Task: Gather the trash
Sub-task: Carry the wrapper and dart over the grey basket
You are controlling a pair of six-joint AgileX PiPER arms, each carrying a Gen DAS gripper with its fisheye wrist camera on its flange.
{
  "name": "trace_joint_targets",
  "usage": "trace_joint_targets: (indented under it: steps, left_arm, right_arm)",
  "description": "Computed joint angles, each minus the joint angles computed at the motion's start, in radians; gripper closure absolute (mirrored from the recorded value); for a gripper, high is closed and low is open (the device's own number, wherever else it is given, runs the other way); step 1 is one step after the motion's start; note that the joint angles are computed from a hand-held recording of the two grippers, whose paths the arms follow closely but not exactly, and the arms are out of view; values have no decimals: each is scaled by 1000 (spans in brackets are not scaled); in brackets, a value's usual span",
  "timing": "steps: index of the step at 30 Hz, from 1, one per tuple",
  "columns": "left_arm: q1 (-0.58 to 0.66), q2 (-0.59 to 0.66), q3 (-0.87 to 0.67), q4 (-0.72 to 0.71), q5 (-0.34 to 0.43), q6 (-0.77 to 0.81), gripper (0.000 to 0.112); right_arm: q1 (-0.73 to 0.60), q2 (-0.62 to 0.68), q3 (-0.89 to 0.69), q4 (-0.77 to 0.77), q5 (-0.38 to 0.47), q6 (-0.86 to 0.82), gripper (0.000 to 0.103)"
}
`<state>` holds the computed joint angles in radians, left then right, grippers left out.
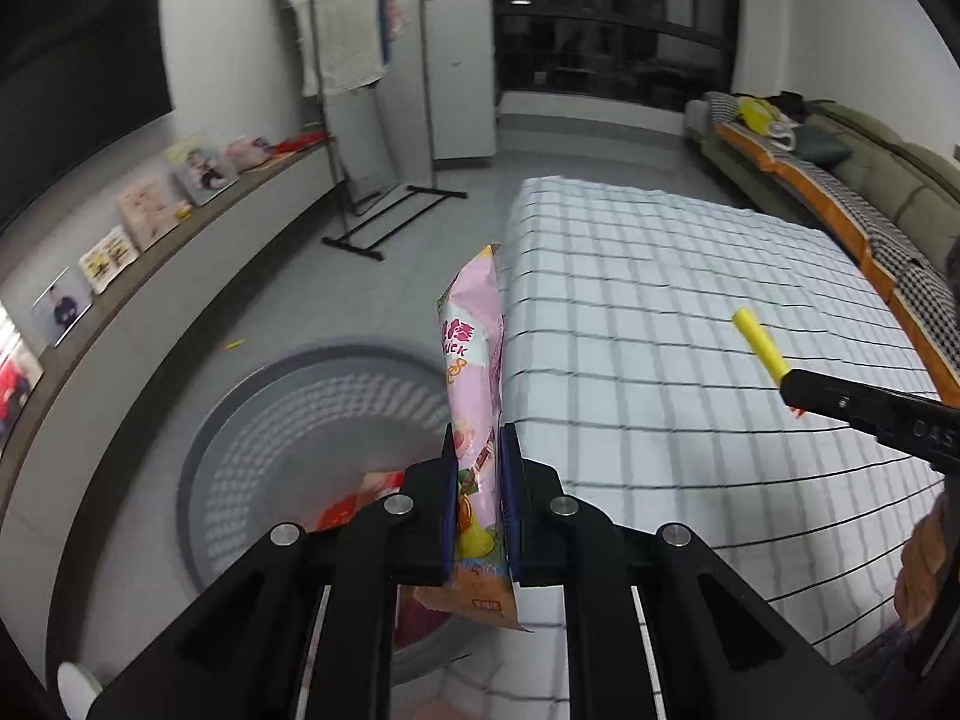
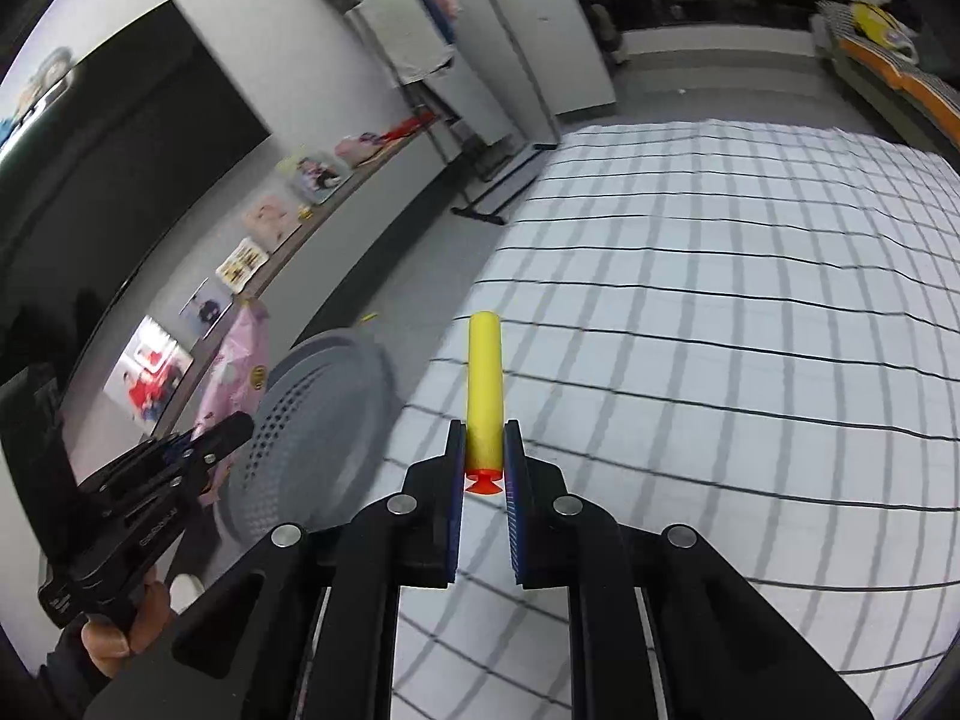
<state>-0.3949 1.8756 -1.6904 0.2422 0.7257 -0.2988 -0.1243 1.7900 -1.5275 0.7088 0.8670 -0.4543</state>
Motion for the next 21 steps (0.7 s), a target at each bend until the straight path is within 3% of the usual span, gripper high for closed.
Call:
trace_joint_targets:
  steps: [7, 14, 21]
  left_arm:
    - [105, -36, 93, 56, -40, -83, 99]
    - [151, -37, 132, 73, -88, -120, 99]
    - [219, 24, 80, -130, -55, 21, 99]
  right_arm:
    - [181, 41, -61, -48, -47, 86, 91]
    - [261, 143, -184, -96, -46, 171, 91]
    - [287, 236, -245, -81, -46, 194, 91]
